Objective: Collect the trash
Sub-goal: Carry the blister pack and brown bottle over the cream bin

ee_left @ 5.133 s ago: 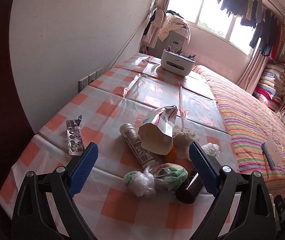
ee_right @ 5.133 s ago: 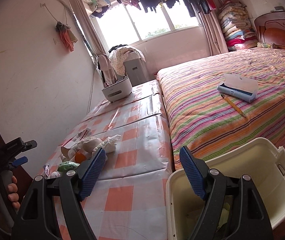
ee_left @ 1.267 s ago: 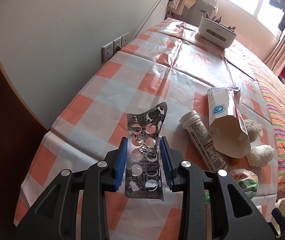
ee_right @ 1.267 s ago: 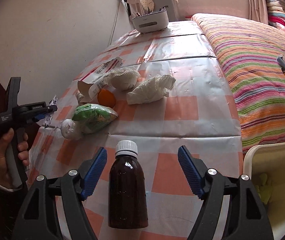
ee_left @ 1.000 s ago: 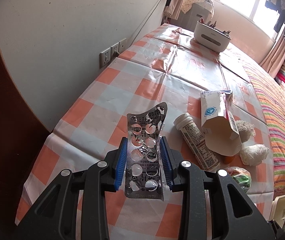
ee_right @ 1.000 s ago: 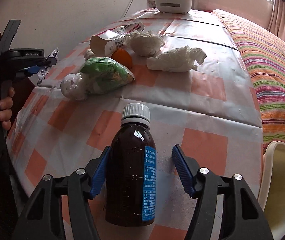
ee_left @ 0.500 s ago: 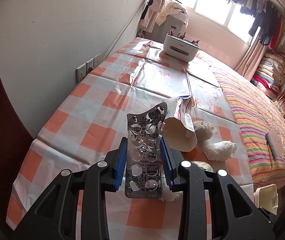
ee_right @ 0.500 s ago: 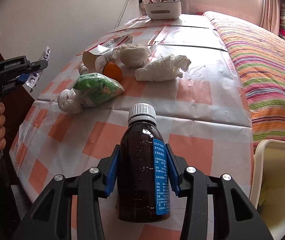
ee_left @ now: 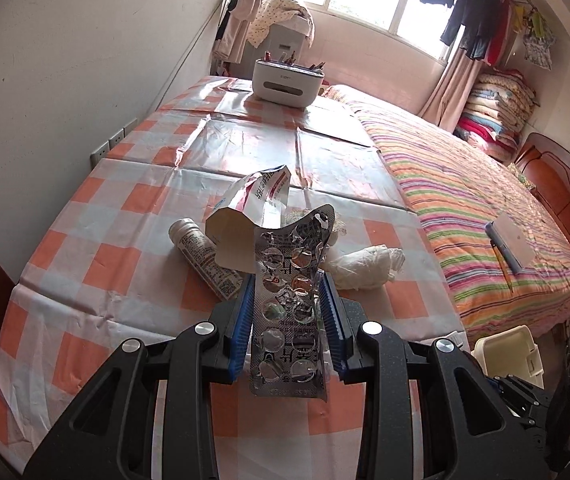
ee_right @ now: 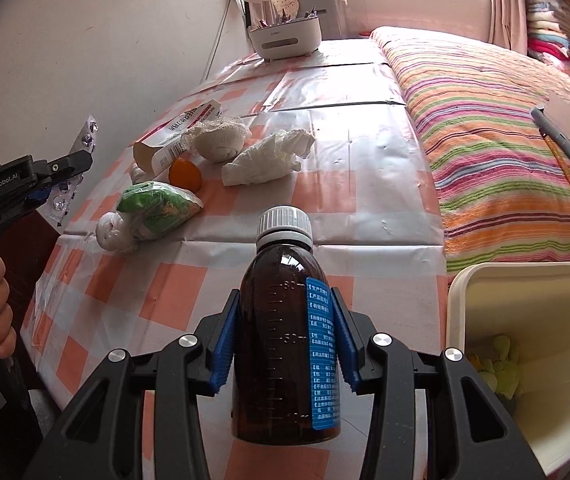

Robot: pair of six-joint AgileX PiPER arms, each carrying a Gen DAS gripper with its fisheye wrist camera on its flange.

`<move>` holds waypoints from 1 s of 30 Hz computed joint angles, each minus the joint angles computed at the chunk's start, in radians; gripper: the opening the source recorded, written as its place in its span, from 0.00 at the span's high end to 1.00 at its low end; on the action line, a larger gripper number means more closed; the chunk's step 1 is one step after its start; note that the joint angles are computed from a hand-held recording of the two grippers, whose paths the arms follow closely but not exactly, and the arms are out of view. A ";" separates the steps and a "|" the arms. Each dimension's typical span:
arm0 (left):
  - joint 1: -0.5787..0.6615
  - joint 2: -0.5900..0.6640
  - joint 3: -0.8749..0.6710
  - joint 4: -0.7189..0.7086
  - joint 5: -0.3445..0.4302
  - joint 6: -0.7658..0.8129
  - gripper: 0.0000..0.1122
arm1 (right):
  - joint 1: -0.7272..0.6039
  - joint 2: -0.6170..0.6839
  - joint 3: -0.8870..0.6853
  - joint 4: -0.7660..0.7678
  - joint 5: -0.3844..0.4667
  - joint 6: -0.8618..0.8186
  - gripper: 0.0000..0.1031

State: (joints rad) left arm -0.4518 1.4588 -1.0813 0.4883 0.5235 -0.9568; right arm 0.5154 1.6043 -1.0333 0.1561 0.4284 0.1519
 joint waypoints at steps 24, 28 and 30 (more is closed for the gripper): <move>-0.247 0.227 -0.201 0.026 0.013 -0.009 0.72 | -0.238 -0.193 0.205 0.192 -0.065 -0.192 0.60; -0.281 0.271 -0.251 0.020 0.024 0.001 0.72 | -0.289 -0.227 0.232 0.230 -0.071 -0.236 0.60; -0.297 0.291 -0.276 0.017 0.032 0.009 0.72 | -0.316 -0.247 0.249 0.256 -0.075 -0.262 0.60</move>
State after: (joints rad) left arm -0.7491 1.7494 -1.3571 0.5052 0.5559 -0.9480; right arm 0.1997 1.3571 -0.7842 0.4124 0.3533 -0.1101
